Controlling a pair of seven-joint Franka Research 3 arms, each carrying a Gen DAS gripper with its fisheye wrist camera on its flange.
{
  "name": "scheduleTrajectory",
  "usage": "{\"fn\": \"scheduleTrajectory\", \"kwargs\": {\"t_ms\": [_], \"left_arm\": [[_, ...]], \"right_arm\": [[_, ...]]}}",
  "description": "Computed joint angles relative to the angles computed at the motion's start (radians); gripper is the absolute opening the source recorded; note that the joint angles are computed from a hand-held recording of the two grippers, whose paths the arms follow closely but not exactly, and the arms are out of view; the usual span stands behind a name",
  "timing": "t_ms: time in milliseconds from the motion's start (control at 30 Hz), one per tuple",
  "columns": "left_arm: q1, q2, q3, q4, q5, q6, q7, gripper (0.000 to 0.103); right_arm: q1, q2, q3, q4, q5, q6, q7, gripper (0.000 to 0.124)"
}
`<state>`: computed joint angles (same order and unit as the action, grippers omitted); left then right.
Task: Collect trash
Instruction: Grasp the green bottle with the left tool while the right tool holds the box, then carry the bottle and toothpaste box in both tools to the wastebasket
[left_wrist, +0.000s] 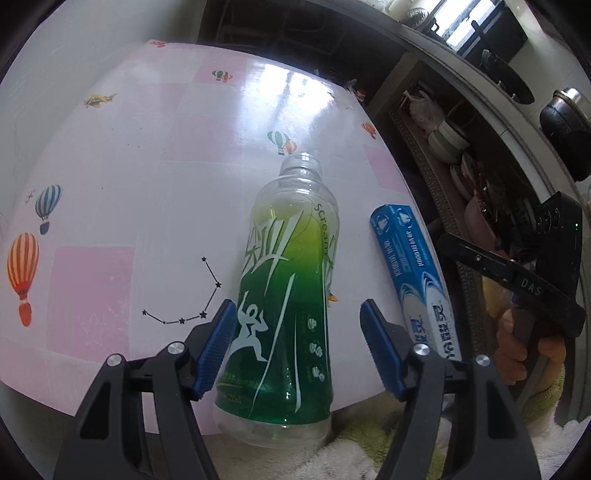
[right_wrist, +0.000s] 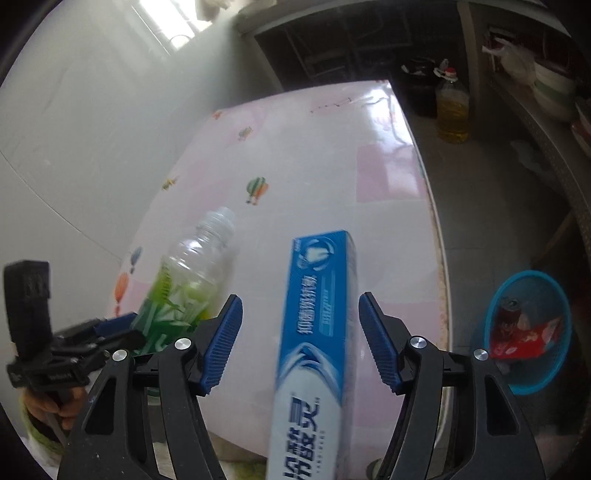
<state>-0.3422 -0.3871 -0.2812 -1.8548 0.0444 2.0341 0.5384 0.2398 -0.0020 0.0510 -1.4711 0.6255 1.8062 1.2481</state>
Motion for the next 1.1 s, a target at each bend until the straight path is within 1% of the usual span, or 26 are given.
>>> {"fn": "scheduleTrajectory", "kwargs": {"t_ms": [67,100,167,267,333,400,467,567,633,700,767,867,967,1033,1100], "left_arm": [[-0.002,-0.03,0.005,-0.038,-0.018,0.045,-0.021,0.067],[-0.004,-0.048,0.009,-0.059,-0.026,0.066,-0.03,0.067],[-0.006,-0.076,0.013,-0.095,-0.037,0.096,-0.043,0.067],[-0.011,-0.107,0.019,-0.132,-0.054,0.119,-0.057,0.067],[-0.019,-0.123,0.024,-0.155,-0.069,0.143,-0.057,0.067],[-0.028,-0.135,0.025,-0.175,-0.08,0.161,-0.055,0.067],[-0.032,-0.145,0.022,-0.187,-0.082,0.162,-0.057,0.068],[-0.047,-0.15,0.032,-0.207,-0.108,0.199,-0.048,0.068],[-0.051,-0.154,0.032,-0.213,-0.111,0.201,-0.042,0.068],[-0.051,-0.157,0.029,-0.217,-0.11,0.204,-0.044,0.068],[-0.049,-0.167,0.027,-0.223,-0.105,0.215,-0.046,0.068],[-0.044,-0.191,0.028,-0.236,-0.094,0.233,-0.05,0.068],[-0.035,-0.222,0.037,-0.256,-0.088,0.27,-0.057,0.068],[-0.029,-0.235,0.042,-0.268,-0.09,0.309,-0.072,0.07],[-0.024,-0.219,0.045,-0.254,-0.089,0.318,-0.08,0.07]], "right_arm": [[0.006,0.047,0.007,0.074,0.066,-0.09,0.025,0.063],[0.013,0.074,0.017,0.112,0.076,-0.122,0.051,0.063],[0.034,0.11,0.038,0.159,0.052,-0.151,0.104,0.064],[0.08,0.196,0.064,0.259,-0.042,-0.219,0.214,0.068],[0.1,0.226,0.073,0.273,-0.059,-0.238,0.269,0.069],[0.103,0.239,0.08,0.259,-0.022,-0.227,0.309,0.072],[0.113,0.252,0.087,0.264,-0.014,-0.227,0.346,0.072],[0.122,0.264,0.096,0.26,0.004,-0.231,0.378,0.072],[0.113,0.259,0.101,0.233,0.057,-0.232,0.387,0.065],[0.112,0.243,0.103,0.207,0.078,-0.218,0.371,0.058],[0.113,0.233,0.101,0.197,0.075,-0.209,0.362,0.058],[0.085,0.22,0.092,0.179,0.135,-0.22,0.346,0.057],[0.04,0.209,0.075,0.186,0.202,-0.242,0.313,0.057],[0.0,0.198,0.059,0.185,0.253,-0.263,0.297,0.057],[-0.04,0.18,0.039,0.177,0.29,-0.281,0.281,0.057]]}}
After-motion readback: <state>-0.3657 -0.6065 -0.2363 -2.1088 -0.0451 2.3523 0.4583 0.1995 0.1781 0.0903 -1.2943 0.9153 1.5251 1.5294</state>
